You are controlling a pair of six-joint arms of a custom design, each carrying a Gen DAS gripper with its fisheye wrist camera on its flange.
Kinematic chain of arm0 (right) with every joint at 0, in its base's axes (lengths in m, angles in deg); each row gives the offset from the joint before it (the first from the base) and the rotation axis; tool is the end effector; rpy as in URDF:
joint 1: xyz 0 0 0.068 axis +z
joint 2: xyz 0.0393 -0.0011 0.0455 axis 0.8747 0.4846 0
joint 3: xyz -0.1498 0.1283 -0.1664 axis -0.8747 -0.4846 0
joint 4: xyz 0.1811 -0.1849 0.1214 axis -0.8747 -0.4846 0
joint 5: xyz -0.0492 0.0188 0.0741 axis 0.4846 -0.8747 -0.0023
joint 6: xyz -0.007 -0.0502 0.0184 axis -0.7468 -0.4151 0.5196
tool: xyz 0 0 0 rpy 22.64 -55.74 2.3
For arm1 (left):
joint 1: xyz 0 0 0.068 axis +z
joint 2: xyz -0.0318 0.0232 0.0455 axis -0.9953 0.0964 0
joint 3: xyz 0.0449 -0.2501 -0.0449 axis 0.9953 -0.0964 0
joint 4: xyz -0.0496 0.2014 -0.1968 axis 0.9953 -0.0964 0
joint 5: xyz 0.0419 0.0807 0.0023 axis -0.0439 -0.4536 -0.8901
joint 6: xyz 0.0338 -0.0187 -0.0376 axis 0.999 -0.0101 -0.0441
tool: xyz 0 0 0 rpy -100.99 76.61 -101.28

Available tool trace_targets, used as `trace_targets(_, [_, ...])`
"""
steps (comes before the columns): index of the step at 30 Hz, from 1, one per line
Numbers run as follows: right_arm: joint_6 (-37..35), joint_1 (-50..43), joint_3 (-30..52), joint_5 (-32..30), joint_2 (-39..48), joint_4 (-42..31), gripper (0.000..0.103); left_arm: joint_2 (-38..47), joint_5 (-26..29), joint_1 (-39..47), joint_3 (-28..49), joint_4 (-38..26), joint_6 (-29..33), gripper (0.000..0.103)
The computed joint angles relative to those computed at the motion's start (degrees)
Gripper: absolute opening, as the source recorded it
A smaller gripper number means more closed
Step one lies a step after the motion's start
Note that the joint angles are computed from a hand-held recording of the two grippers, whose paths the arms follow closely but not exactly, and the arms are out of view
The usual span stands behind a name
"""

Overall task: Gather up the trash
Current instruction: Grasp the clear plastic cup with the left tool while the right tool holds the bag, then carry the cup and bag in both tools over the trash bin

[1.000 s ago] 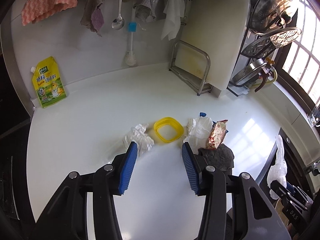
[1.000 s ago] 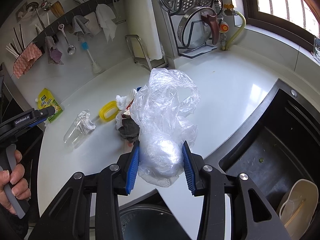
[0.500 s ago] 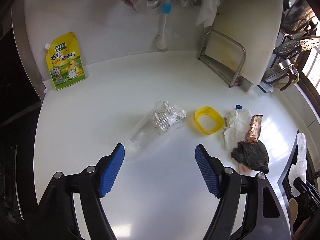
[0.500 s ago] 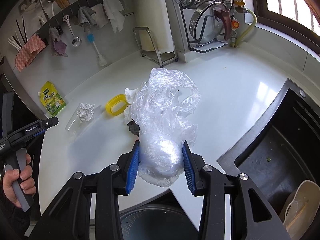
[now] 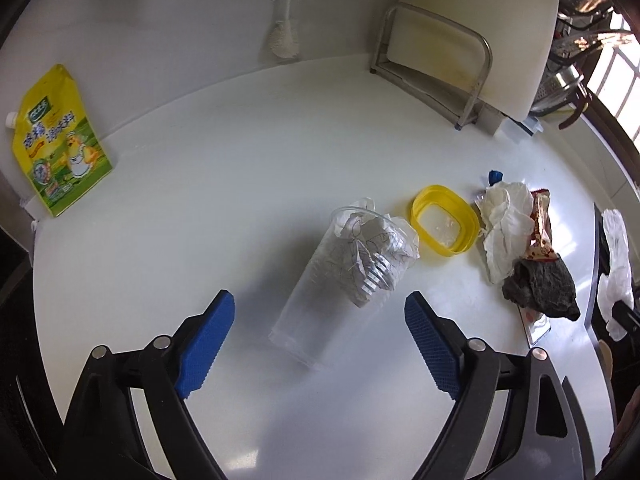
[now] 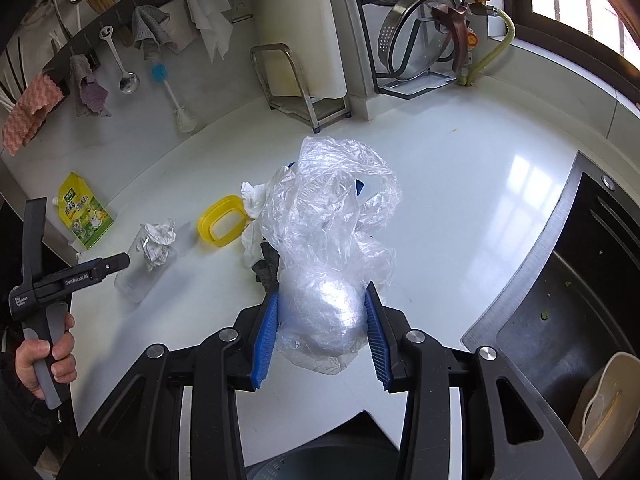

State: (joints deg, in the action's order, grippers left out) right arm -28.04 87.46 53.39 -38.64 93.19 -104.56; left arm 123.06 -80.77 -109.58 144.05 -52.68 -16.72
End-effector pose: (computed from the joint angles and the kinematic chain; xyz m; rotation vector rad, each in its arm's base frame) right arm 0.1810 0.0762 0.1534 0.5805 2.3755 0.1245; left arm 0.3846 -0.1828 0.1356 0.5276 2.5629 -0.2580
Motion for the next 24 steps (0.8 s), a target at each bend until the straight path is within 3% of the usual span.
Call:
trace_targets(10, [1.87,-0.09,1.89,0.84,3.93,0.95,0.039,10.46,5.1,-0.83,9.23,-7.94,5.54,0.088])
trace_targets(14, [2.09,-0.66,1.34,0.6,3.0,0.8,0.039,12.79,5.57,-1.33,12.2,-11.15,6.55,0.073])
trace_targets(17, [2.07,-0.9,0.92,0.57,1.9,0.64,0.039,13.01,3.47,-2.44,13.2,-12.95,8.02,0.063])
trace_targets(20, [1.91,-0.62,0.62,0.71,0.57,0.25,0.039,12.05,2.28,-3.35,13.58,-14.91,8.7,0.061])
trace_targets(24, [1.17,-0.71,0.21,0.64,-2.32,-0.83,0.039,10.96,-4.16,-5.81,15.5,-19.34,11.57,0.058])
